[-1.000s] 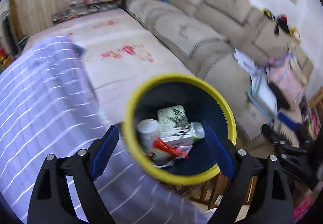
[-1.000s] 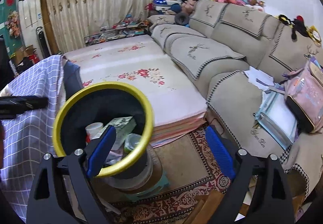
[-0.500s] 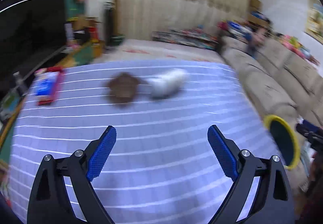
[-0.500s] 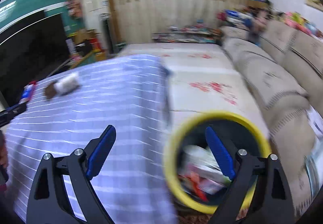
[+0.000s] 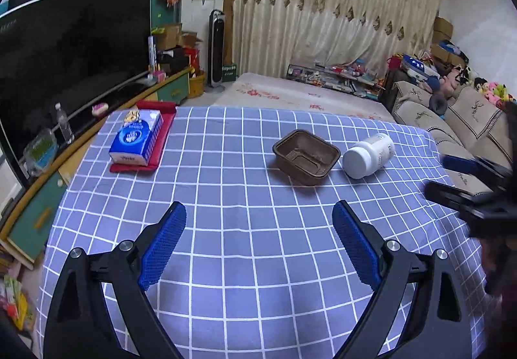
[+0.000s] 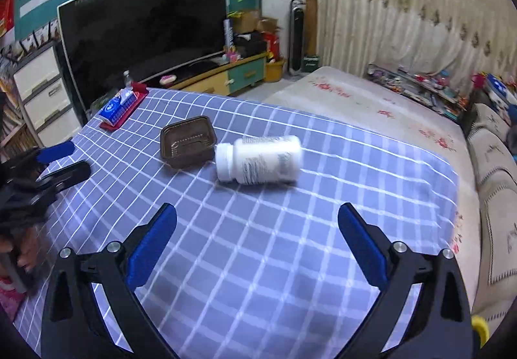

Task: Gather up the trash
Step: 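Move the right gripper to the white pill bottle and grasp it, then carry the pill bottle over the bin and open the right gripper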

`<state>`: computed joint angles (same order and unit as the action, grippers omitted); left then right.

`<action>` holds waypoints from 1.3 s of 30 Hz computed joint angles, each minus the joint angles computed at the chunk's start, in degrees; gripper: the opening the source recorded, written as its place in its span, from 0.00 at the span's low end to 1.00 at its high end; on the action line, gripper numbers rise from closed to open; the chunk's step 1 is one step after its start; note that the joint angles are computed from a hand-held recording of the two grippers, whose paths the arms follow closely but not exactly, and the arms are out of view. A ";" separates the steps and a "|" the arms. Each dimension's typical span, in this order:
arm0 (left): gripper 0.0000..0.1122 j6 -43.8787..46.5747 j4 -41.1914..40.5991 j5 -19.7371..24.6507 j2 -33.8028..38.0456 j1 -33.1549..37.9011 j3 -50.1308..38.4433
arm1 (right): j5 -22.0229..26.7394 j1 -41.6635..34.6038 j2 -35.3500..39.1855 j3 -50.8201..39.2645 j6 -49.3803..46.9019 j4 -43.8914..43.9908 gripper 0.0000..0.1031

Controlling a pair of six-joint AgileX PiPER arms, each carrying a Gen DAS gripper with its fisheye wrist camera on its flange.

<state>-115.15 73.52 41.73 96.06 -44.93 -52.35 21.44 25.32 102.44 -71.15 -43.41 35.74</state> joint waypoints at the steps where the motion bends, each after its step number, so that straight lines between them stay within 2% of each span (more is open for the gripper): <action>1: 0.82 -0.27 0.22 -0.35 -0.14 -0.08 0.09 | 0.42 0.48 1.95 -2.04 0.67 -0.83 0.93; 4: 0.82 -2.13 0.68 -1.13 -0.38 -0.48 0.54 | 1.11 1.59 6.41 -7.55 4.23 -5.99 0.93; 6: 0.82 -2.87 0.65 -1.64 -0.36 -0.34 0.91 | 2.62 2.30 9.75 -12.38 10.32 -12.34 0.93; 9: 0.82 -3.45 0.95 -1.92 0.01 -0.06 1.22 | 4.28 2.94 13.41 -17.38 14.36 -16.19 0.93; 19: 0.82 -3.96 2.03 -4.08 0.94 0.20 1.07 | 11.37 4.21 22.86 -30.46 20.45 -21.33 0.93; 21: 0.82 -4.18 2.18 -4.53 0.91 0.30 1.19 | 14.19 3.81 24.51 -33.28 22.53 -21.44 0.77; 23: 0.82 -3.71 1.78 -5.12 1.13 0.58 1.03 | 14.76 3.73 24.63 -33.68 23.91 -20.56 0.77; 26: 0.82 -3.06 1.16 -6.17 1.30 0.90 0.86 | 11.81 3.59 20.28 -27.14 23.74 -20.13 0.77; 31: 0.82 -2.94 1.23 -5.43 1.55 0.09 0.45 | 3.23 1.40 4.49 -6.29 19.17 -16.44 0.77; 36: 0.82 -2.02 0.87 -5.17 1.99 -0.57 -0.19 | 1.23 -8.69 -10.77 11.20 7.89 -4.27 0.77; 39: 0.82 -1.36 0.49 -4.76 2.38 -0.97 -0.67 | 0.50 -16.84 -17.89 19.03 7.00 -4.52 0.77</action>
